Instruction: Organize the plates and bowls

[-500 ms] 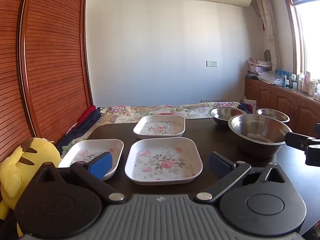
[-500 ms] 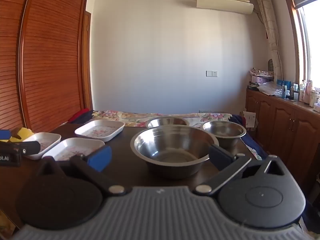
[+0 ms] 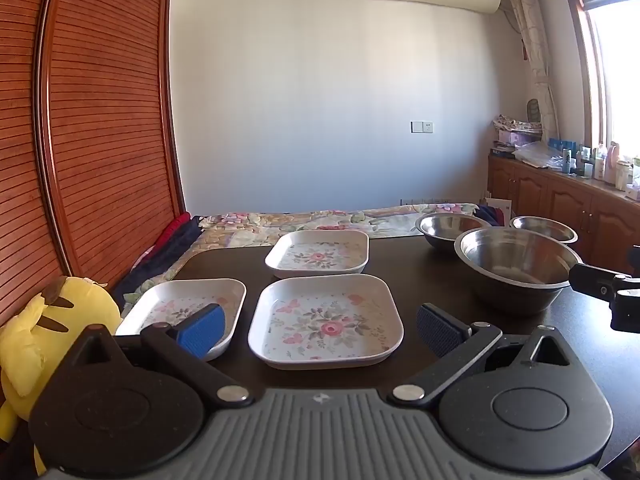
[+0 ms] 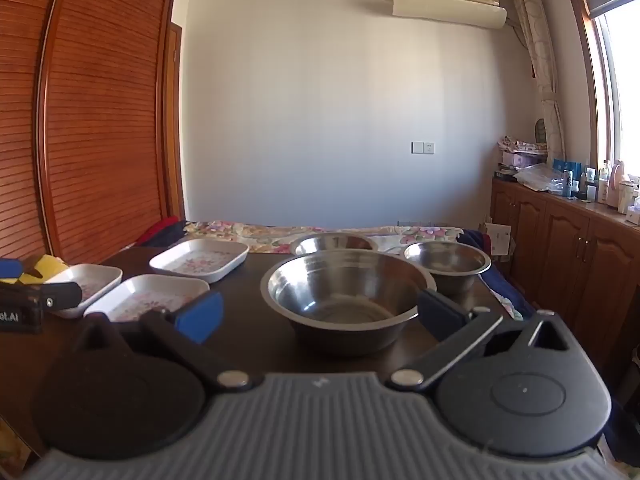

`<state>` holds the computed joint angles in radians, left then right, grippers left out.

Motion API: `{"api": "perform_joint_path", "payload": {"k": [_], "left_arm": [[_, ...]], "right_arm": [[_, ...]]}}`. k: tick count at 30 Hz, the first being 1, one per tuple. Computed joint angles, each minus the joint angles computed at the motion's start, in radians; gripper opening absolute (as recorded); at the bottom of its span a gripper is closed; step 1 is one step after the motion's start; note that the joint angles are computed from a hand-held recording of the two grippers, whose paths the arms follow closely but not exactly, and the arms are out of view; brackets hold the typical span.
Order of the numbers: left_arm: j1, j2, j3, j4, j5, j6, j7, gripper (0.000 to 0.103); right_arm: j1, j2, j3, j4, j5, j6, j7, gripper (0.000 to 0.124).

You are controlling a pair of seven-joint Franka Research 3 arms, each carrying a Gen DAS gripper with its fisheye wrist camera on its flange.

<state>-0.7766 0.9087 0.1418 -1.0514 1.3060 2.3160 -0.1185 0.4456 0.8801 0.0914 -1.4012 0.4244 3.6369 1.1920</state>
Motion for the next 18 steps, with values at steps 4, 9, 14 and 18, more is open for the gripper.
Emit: {"api": "perform_joint_path", "payload": {"k": [4, 9, 14, 18], "left_arm": [[0.0, 0.0, 0.0, 0.0, -0.001, 0.0, 0.002, 0.103], [-0.001, 0.01, 0.002, 0.017, -0.01, 0.001, 0.011, 0.103], [-0.002, 0.003, 0.002, 0.007, -0.007, 0.0, 0.007, 0.103], [-0.002, 0.003, 0.002, 0.007, -0.007, 0.0, 0.007, 0.103]], "right_arm": [[0.001, -0.001, 0.0, 0.0, 0.0, 0.0, 0.0, 0.103], [-0.003, -0.005, 0.005, -0.009, -0.007, 0.005, 0.003, 0.103], [-0.002, -0.006, 0.003, -0.009, -0.008, 0.004, 0.005, 0.103], [-0.002, -0.004, 0.003, -0.008, -0.009, 0.004, 0.005, 0.103]]}}
